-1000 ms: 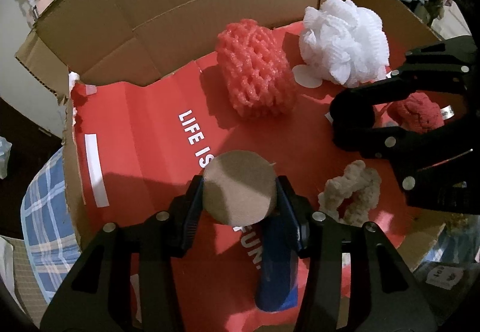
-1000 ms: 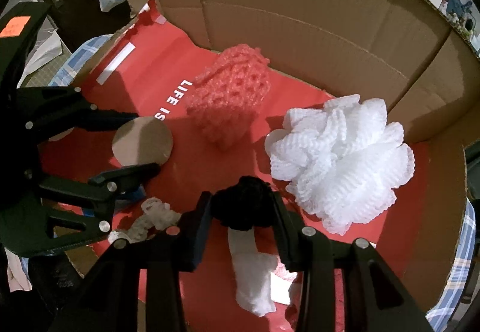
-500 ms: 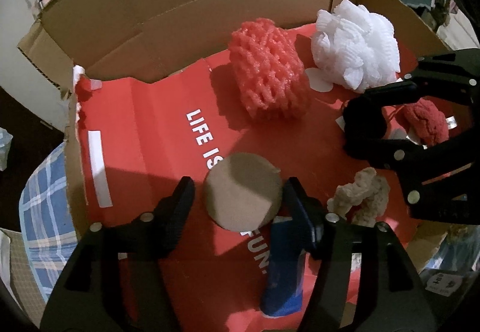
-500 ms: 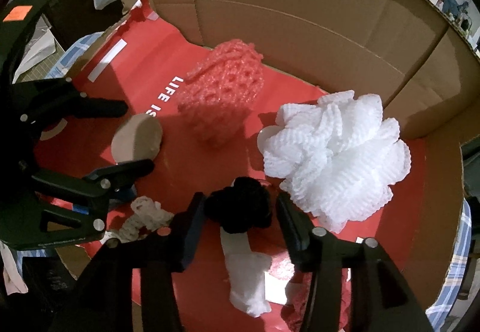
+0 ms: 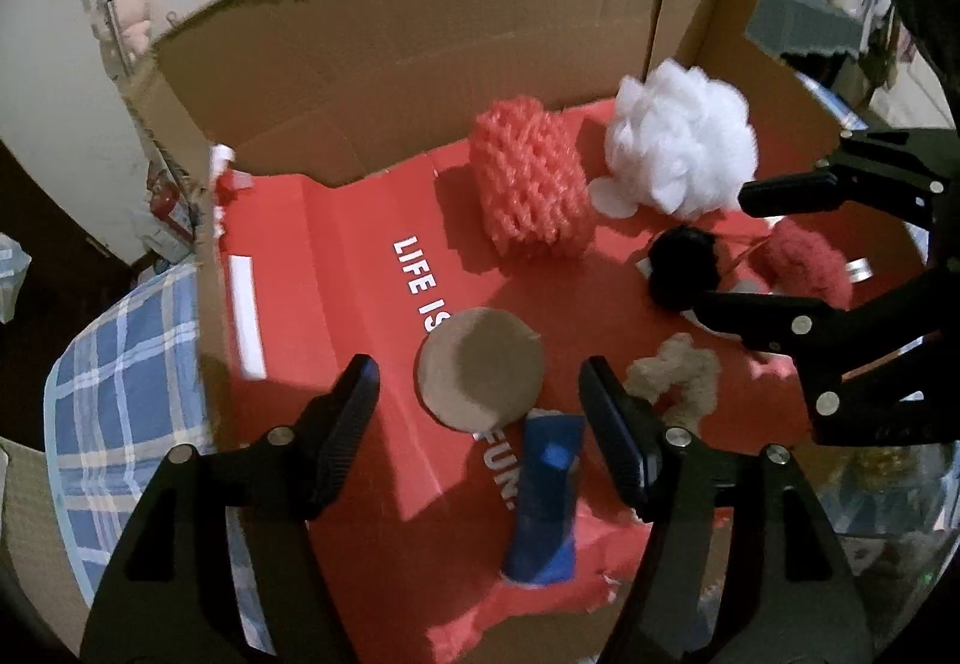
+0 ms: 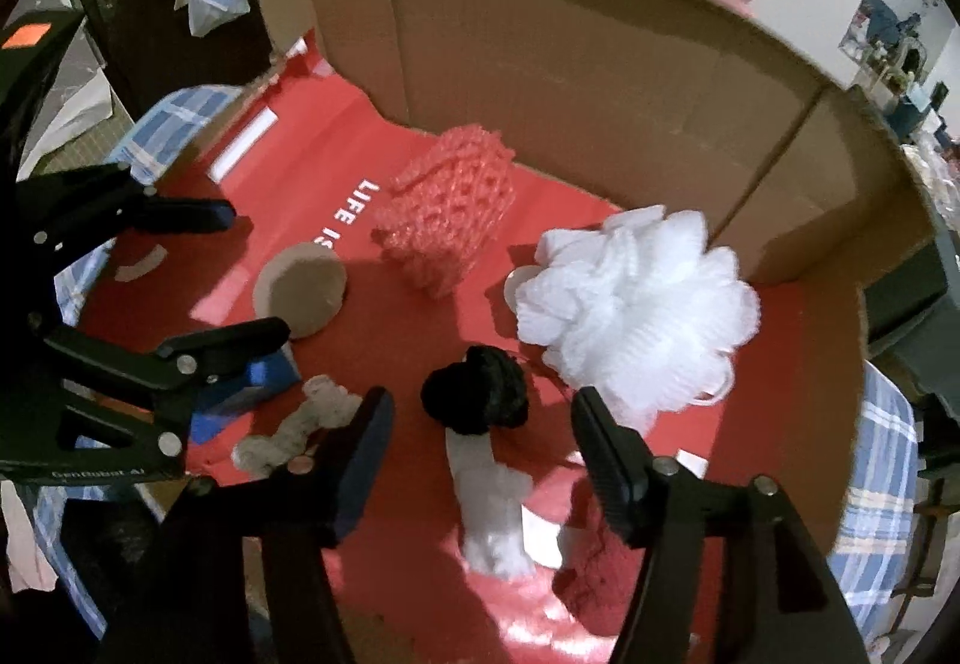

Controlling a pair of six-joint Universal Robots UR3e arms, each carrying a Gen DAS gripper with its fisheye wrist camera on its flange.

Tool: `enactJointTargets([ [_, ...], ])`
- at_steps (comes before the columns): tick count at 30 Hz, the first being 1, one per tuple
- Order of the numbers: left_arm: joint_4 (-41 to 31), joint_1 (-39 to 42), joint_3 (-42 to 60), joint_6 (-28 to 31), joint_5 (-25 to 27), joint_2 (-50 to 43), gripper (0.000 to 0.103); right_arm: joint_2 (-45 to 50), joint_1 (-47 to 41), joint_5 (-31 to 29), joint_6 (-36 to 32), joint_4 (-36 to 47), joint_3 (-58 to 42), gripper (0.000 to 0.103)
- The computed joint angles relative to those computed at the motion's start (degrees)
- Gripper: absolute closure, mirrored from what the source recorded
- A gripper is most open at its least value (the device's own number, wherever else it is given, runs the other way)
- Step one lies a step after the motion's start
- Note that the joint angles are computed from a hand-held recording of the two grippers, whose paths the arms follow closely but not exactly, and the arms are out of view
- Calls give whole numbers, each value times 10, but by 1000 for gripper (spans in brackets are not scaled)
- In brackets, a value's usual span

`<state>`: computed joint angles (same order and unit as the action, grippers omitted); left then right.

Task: Organize soft objects
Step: 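Withdraw both tools from the box back over the table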

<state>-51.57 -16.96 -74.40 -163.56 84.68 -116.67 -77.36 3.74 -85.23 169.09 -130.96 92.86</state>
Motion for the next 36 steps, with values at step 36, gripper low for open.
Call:
enactJointTargets([
  [36, 474, -263, -599, -210, 144, 548, 0, -611, 462, -460, 269, -153, 407, 0],
])
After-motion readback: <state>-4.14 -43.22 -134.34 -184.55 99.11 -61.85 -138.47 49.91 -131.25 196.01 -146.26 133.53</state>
